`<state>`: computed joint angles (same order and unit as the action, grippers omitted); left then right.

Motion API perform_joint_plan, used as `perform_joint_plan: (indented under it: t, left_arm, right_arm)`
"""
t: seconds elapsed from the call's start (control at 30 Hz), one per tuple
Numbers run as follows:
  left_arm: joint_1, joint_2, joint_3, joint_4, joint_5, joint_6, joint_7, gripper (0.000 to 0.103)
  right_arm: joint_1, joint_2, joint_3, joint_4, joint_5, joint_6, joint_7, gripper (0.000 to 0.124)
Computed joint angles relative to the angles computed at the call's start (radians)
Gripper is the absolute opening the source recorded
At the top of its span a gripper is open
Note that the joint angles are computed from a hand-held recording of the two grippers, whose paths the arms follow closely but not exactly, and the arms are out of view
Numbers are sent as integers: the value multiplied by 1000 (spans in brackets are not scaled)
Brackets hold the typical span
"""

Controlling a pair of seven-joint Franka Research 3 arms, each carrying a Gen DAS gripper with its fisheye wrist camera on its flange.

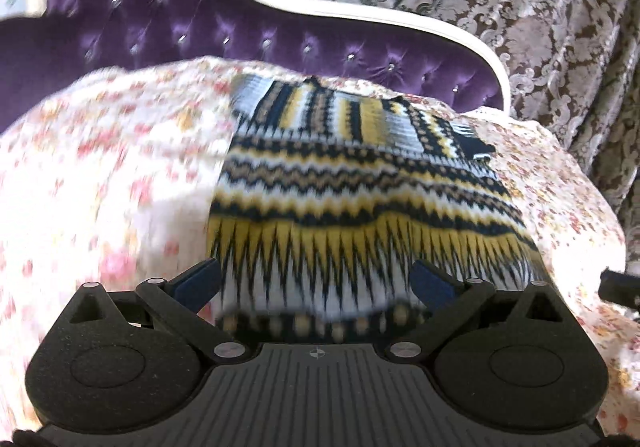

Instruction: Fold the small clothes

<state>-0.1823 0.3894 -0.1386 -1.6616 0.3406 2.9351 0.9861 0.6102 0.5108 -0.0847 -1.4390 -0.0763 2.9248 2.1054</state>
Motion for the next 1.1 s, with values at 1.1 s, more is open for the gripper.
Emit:
perform_joint_plan:
  t: [1.1]
  left_arm:
    - [-50,-111,46,-209,237,45,-258,102]
  right_arm:
    - [57,2,-1,-82,111,64,201,61]
